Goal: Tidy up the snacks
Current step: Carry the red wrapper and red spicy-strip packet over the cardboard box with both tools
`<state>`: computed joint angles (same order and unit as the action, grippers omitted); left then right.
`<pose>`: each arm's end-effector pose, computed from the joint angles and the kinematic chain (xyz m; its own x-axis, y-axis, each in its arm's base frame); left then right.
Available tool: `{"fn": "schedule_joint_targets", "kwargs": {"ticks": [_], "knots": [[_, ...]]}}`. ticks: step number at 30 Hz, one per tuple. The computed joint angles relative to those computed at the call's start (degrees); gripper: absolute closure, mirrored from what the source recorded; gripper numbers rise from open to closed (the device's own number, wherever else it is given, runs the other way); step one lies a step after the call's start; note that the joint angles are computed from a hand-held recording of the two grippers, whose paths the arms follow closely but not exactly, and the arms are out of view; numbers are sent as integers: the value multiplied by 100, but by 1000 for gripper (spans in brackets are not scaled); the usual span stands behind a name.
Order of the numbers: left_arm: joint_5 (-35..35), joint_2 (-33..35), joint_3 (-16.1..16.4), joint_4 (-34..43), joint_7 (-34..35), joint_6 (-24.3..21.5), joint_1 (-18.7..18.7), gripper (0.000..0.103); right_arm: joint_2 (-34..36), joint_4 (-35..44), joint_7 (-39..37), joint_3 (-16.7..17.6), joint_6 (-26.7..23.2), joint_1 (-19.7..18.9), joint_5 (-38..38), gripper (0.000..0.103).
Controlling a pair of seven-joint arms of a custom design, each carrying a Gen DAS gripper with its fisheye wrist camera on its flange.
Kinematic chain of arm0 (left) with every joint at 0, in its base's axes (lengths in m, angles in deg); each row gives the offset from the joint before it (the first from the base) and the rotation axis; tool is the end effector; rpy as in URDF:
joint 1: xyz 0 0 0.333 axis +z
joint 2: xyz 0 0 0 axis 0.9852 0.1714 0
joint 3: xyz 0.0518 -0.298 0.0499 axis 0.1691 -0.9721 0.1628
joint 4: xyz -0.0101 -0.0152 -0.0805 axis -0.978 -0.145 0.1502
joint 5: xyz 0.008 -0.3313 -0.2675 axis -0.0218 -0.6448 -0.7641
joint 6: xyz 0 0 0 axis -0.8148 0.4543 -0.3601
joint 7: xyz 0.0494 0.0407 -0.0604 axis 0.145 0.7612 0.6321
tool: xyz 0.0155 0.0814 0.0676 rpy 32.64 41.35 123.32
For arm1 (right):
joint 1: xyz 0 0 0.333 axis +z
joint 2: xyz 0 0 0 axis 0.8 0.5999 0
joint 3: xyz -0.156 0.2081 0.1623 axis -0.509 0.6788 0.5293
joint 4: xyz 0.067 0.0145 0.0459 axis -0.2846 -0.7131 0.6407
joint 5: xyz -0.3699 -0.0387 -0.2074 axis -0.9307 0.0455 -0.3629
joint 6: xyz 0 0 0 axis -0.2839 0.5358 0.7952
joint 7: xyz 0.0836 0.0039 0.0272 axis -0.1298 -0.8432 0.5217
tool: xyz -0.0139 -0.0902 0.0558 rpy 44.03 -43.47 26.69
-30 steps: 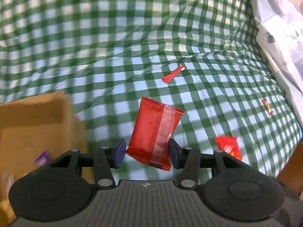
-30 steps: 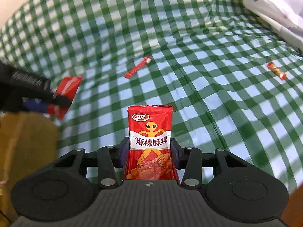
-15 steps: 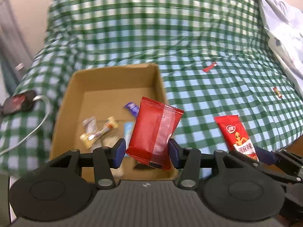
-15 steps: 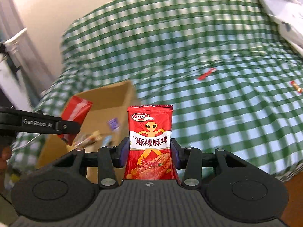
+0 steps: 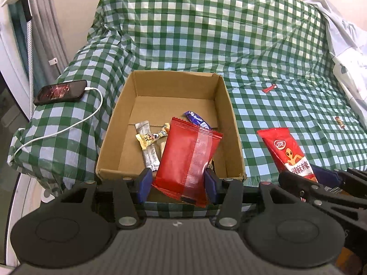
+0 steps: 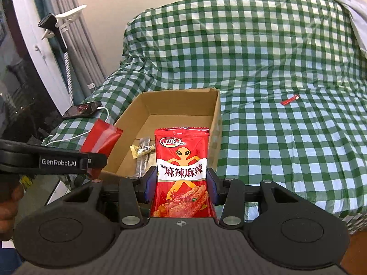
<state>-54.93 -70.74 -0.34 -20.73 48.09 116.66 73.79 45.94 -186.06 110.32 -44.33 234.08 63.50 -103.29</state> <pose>0.6645 -0.1762 0.6704 -0.4800 -0.8767 -0.0314 -0.6695 0.3892 -0.6326 0.5567 0.1646 0.6337 -0.2301 -0.9376 -0.2606 -0.5748 0.3470 -0.7411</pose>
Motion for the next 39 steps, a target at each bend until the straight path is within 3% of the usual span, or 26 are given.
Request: {"fn": "schedule_joint_targets", "kwargs": {"ticks": [21, 39], "knots": [[-189, -32, 17, -68, 65, 14, 71, 49, 105, 168, -8, 53, -240, 102, -171, 57], [63, 610, 22, 737, -178, -413, -35, 49, 381, 366, -443, -89, -333, 113, 251, 57]]}}
